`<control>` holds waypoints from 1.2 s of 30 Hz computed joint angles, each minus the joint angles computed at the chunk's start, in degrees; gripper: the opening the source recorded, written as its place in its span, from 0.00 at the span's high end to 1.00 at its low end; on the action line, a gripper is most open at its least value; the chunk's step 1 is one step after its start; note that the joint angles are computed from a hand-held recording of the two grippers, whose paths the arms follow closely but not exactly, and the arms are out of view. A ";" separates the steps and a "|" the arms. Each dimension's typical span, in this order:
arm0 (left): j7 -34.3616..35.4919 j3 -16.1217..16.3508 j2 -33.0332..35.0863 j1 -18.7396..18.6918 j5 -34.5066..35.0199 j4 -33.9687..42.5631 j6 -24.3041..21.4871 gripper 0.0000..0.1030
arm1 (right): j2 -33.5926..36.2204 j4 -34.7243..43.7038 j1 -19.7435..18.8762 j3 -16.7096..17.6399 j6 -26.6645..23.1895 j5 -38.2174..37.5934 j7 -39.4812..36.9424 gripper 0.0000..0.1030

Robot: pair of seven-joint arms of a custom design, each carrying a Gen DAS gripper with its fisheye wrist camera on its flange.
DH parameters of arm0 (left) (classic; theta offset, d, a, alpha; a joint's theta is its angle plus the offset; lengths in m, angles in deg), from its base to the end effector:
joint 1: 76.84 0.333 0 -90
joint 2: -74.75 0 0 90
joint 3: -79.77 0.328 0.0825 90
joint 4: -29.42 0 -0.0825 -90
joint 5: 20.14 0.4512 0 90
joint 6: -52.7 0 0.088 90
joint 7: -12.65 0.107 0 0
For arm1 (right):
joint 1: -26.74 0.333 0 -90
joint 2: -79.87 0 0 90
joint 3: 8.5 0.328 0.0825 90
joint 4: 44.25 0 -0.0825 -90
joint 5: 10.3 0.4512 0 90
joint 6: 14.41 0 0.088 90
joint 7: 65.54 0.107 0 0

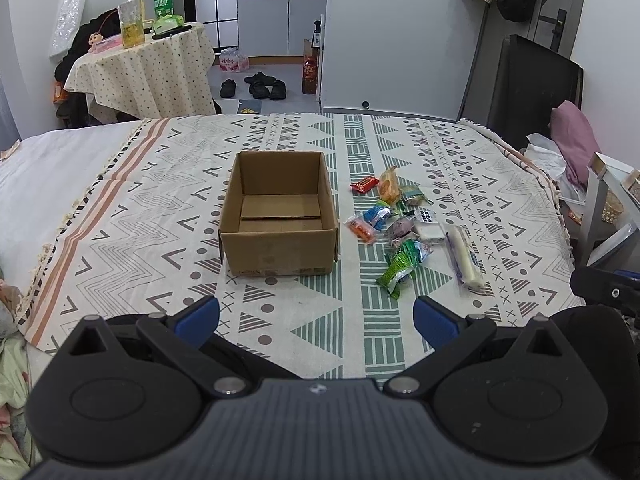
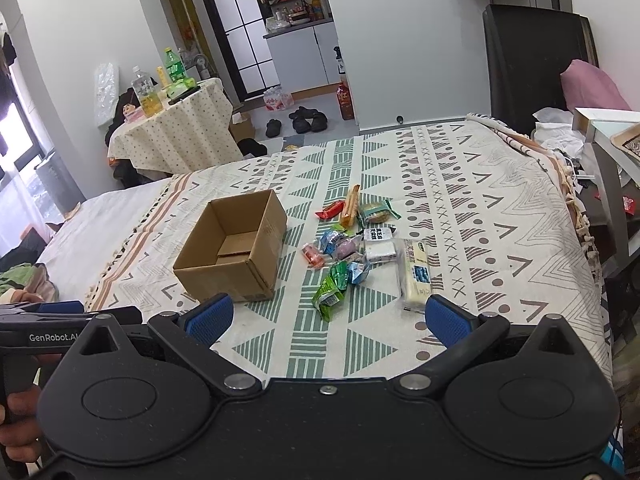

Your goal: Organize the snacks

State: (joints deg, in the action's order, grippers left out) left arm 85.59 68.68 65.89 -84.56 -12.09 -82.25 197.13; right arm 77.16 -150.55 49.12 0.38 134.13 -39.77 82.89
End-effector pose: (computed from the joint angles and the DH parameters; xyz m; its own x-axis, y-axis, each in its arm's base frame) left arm 0.5907 -0.2103 0.6266 -0.1350 -0.9903 0.0324 -0.7377 0.0786 -0.6706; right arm 0.5602 0.3535 0.6223 -0.0221 -0.9670 -0.2539 -0.6578 0.2053 -0.7247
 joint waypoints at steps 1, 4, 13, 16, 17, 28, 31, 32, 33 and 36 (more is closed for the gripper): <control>0.10 0.04 -0.03 -0.02 -0.13 -0.05 0.01 0.00 | -0.01 0.03 0.00 0.01 -0.04 -0.18 0.17 0.00; -0.29 -0.02 0.00 0.05 0.14 -0.05 0.00 0.00 | 0.07 0.14 0.02 0.03 0.02 -0.45 0.45 0.00; -0.30 0.16 -0.47 0.18 -0.33 -0.52 0.03 0.00 | 0.09 0.32 0.28 0.11 -0.41 -0.04 -0.08 0.00; 0.05 0.27 -0.68 0.18 -0.70 -0.70 -0.03 0.00 | 0.19 0.57 0.39 0.15 -0.73 -0.15 -0.05 0.00; 0.16 0.29 -0.77 0.19 -0.79 -0.80 0.04 0.00 | 0.19 0.58 0.40 0.13 -0.75 -0.11 -0.05 0.00; 0.00 0.23 -0.93 0.31 -0.86 -0.96 0.07 0.00 | 0.16 0.67 0.53 0.16 -1.03 -0.36 0.28 0.00; 0.61 0.32 -1.37 0.18 -1.39 -1.38 0.19 0.00 | 0.14 0.68 0.55 0.18 -1.09 -0.47 0.36 0.00; 0.74 0.32 -1.52 0.17 -1.47 -1.52 0.30 0.00 | 0.14 0.66 0.53 0.14 -1.02 -0.34 0.22 0.00; 0.38 0.17 -1.79 0.21 -1.20 -1.72 0.42 0.00 | 0.14 0.65 0.52 0.13 -0.98 -0.32 0.19 0.00; -0.54 -0.08 -2.12 0.40 -0.31 -1.93 0.69 0.00 | 0.15 0.67 0.52 0.16 -1.01 -0.36 0.30 0.00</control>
